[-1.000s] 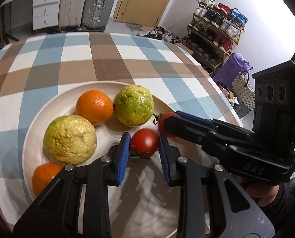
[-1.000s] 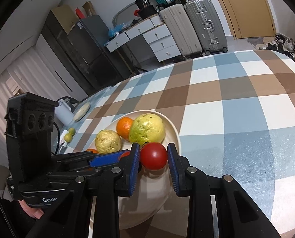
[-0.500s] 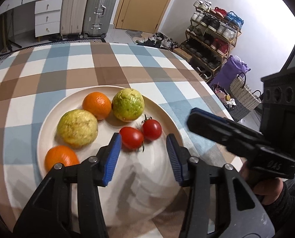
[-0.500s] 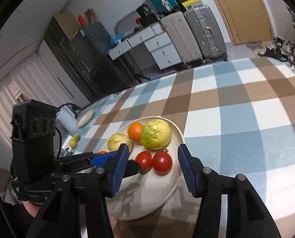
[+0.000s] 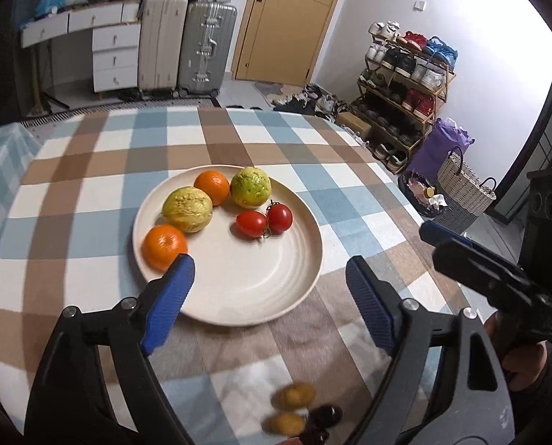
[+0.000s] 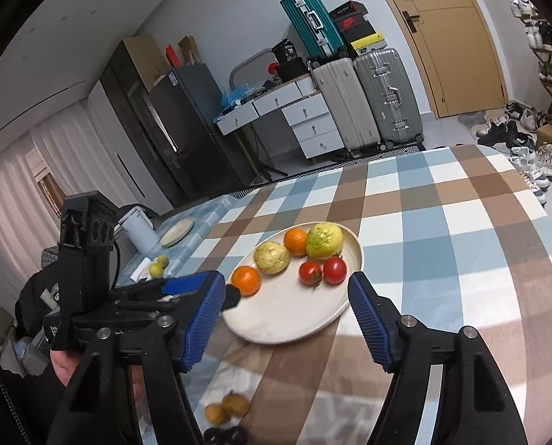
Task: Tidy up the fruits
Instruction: 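Move both tools back toward the dark plums and brown fruits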
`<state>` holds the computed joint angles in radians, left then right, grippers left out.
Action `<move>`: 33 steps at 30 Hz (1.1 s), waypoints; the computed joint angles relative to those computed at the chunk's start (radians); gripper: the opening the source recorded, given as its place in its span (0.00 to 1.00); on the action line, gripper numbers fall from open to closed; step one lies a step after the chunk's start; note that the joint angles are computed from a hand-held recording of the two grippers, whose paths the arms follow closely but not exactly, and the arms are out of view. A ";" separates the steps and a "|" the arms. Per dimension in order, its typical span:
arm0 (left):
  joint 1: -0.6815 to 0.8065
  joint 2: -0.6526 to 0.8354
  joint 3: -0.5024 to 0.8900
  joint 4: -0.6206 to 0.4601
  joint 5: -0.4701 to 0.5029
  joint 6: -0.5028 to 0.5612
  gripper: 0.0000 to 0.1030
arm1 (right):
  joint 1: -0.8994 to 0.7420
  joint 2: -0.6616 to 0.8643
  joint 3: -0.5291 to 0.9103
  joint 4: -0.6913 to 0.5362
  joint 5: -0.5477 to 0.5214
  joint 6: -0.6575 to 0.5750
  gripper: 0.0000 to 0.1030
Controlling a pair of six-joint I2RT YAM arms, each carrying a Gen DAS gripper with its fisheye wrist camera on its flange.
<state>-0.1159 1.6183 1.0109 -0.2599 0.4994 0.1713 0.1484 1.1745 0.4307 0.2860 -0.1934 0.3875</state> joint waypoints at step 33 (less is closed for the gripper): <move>0.390 -0.458 -0.555 -0.109 0.103 0.276 0.99 | 0.604 -0.166 -0.230 -0.036 0.459 0.256 0.99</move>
<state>0.2739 1.1602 0.4558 -0.3692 0.6022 0.4475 0.7524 1.0080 0.2008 0.2500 0.2651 0.6435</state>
